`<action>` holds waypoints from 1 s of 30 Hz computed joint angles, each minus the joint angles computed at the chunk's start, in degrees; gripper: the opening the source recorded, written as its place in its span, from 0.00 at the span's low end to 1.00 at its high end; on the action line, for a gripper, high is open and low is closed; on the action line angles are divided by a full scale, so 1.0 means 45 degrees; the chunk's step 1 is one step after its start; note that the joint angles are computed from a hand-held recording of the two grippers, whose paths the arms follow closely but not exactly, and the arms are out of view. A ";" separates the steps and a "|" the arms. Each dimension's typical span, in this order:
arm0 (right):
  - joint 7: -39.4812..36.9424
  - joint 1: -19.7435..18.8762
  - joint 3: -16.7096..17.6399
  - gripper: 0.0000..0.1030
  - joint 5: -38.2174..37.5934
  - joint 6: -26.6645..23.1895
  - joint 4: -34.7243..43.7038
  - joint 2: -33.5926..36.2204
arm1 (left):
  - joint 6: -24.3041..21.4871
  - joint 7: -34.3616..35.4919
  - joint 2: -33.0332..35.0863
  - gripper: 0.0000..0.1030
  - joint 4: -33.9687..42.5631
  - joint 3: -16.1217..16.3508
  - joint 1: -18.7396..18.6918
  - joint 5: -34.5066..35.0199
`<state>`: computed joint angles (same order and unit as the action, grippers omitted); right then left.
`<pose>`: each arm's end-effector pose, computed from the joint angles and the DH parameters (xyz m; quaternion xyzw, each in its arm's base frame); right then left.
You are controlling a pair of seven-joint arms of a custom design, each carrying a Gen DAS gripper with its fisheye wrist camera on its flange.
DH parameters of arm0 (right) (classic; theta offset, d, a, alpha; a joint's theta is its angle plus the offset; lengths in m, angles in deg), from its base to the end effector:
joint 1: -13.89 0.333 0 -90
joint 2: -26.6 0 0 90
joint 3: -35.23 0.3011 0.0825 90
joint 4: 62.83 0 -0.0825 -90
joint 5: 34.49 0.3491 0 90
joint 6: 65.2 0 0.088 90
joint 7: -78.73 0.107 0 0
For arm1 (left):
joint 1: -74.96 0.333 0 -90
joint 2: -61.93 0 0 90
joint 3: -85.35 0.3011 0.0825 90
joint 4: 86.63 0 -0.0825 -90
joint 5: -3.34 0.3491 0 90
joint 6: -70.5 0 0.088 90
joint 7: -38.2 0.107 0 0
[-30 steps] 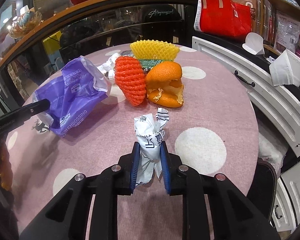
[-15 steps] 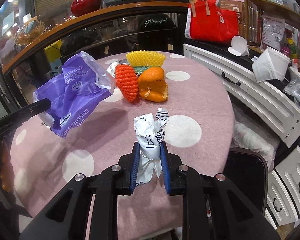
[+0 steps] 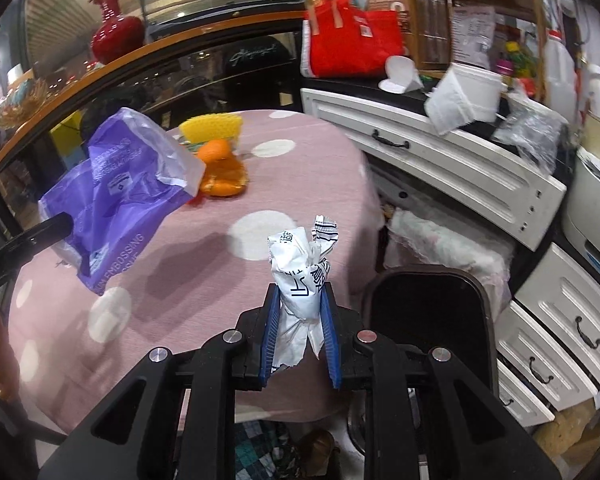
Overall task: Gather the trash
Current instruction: 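Carry the white wrapper with the right tool into the black bin and release it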
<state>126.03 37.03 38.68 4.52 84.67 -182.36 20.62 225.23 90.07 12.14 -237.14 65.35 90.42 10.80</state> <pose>0.4851 0.2283 0.5385 -0.8420 0.3789 -0.0872 0.3739 0.3311 -0.0623 0.5940 -0.7589 0.4590 -0.3065 0.3457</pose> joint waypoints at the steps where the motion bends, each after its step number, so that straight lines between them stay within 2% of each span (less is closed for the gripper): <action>1: 0.0143 -0.0078 -0.0044 0.20 -0.0092 0.0041 -0.0029 0.0011 | 0.0068 -0.0026 0.0128 0.30 0.0089 -0.0079 -0.0018 0.0001; 7: 0.1158 -0.0687 -0.0285 0.20 -0.0792 0.0423 -0.0062 0.0374 | 0.0634 -0.0056 0.1329 0.30 0.0873 -0.0516 -0.0183 0.0159; 15: 0.2823 -0.1522 -0.0246 0.20 -0.2117 0.0484 0.0160 0.1262 | 0.1104 -0.0040 0.3340 0.30 0.2160 -0.0700 -0.0672 0.0410; 19: 0.3906 -0.1865 -0.0138 0.20 -0.3325 0.0227 0.0510 0.2059 | 0.1197 -0.0266 0.4195 0.30 0.2826 -0.0926 -0.0645 0.0934; 22: 0.4548 -0.2170 -0.0026 0.20 -0.3994 -0.0380 0.1133 0.2900 | 0.1144 -0.0440 0.4827 0.30 0.3341 -0.1072 -0.0642 0.1510; 28: 0.5461 -0.2725 0.0295 0.22 -0.4421 -0.0907 0.1604 0.3995 | 0.0936 -0.0773 0.5845 0.30 0.3945 -0.0821 -0.1095 0.2356; 30: 0.5725 -0.2853 0.0370 0.28 -0.4519 -0.1119 0.1727 0.4251 | 0.0867 -0.0904 0.6113 0.30 0.4095 -0.0683 -0.1317 0.2539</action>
